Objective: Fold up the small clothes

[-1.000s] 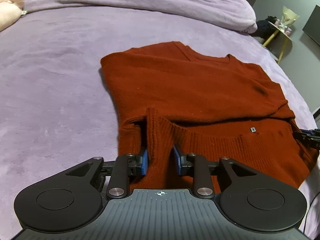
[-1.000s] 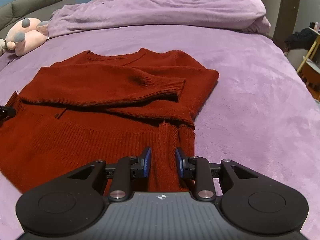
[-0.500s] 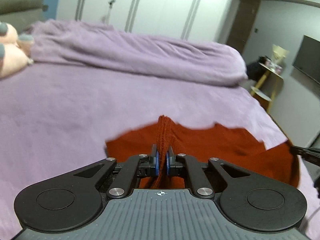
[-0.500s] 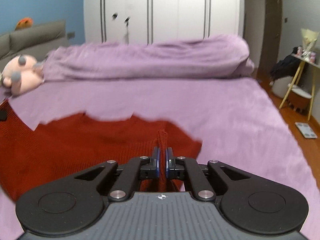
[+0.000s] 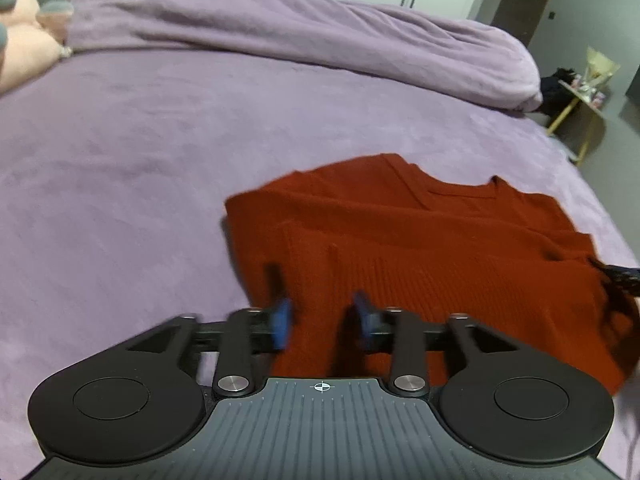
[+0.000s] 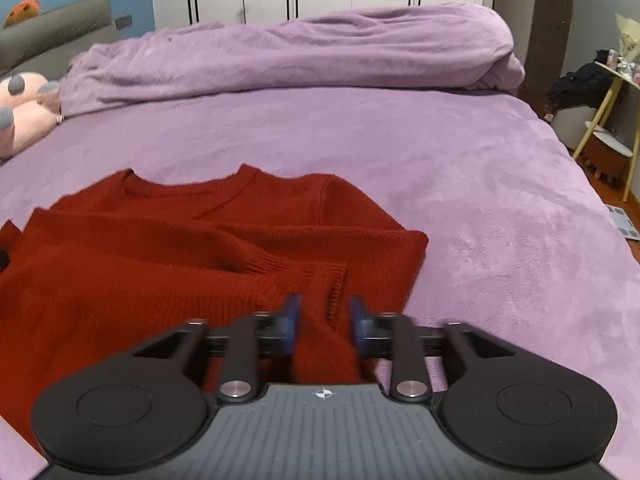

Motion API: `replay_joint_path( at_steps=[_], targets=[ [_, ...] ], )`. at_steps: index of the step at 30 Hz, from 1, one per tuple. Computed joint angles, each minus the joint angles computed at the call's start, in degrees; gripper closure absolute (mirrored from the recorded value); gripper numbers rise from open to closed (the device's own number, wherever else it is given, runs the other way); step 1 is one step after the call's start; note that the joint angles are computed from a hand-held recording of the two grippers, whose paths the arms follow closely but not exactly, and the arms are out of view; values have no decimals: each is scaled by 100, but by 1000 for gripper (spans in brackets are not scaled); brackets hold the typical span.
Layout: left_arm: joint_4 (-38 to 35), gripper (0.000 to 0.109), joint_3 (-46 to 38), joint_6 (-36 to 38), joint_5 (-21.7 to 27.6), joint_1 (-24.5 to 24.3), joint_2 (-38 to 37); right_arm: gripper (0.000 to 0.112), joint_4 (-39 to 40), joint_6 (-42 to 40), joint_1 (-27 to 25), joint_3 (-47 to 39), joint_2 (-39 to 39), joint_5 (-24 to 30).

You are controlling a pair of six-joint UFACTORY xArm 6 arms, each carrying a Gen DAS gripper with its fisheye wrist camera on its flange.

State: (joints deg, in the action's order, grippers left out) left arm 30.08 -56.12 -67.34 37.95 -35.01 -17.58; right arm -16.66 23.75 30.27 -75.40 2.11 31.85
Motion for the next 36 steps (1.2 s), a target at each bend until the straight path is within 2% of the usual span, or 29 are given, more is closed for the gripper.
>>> replay_joint_path(
  at_steps=[1, 3, 4, 6, 7, 8, 10, 11, 12, 13, 16, 21, 23, 28, 33, 34, 35, 36],
  targets=[
    [-94, 57, 124, 42, -207, 64, -55, 63, -9, -2, -12, -37, 28, 42],
    [-245, 57, 267, 58, -421, 120, -119, 63, 430, -260, -48, -89, 77, 72],
    [-324, 59, 314, 64, -451, 134, -140, 64, 921, -494, -95, -104, 105, 61],
    [-411, 62, 291, 108, -509, 148, -92, 70, 1270, -627, -139, -105, 145, -38],
    [-397, 66, 239, 135, -461, 132, -43, 75, 1200, -639, -124, -89, 141, -61],
    [-327, 78, 181, 132, -362, 107, 8, 79, 1043, -608, -98, -62, 128, -84],
    [-292, 91, 66, 196, -162, 62, 101, 89, 663, -534, -16, -19, 90, -121],
    [-269, 96, 61, 203, -144, 47, 93, 94, 302, -332, 34, -20, 74, -110],
    [-256, 96, 49, 238, -150, 31, 95, 102, -57, -192, 87, -5, 46, -126],
    [-158, 97, 12, 196, -61, 6, 101, 106, -315, -99, 125, 9, 24, -144],
    [242, 99, -156, 20, 254, -129, 78, 107, -1018, 329, 205, 48, -70, -212],
    [917, 99, -500, -366, 305, -57, -11, 108, -1904, 1079, 152, -221, -45, -350],
    [1118, 99, -830, -377, 347, 33, 174, 108, -2213, 1389, 126, -596, 185, -274],
    [1549, 98, -1981, -337, 728, 214, 1144, 108, -2790, 1837, 163, -1899, 1122, 335],
    [1688, 98, -2799, -207, 1332, 223, 2059, 111, -2905, 1935, 158, -3162, 2148, 947],
    [1646, 96, -2896, -163, 1522, 208, 2200, 111, -2947, 1990, 143, -3221, 2225, 986],
    [1616, 89, -2969, -124, 1718, 187, 2317, 111, -2810, 1959, 105, -3268, 2303, 977],
    [1621, 87, -3030, -95, 1939, 141, 2394, 111, -2537, 1862, 58, -3230, 2313, 900]
  ],
)
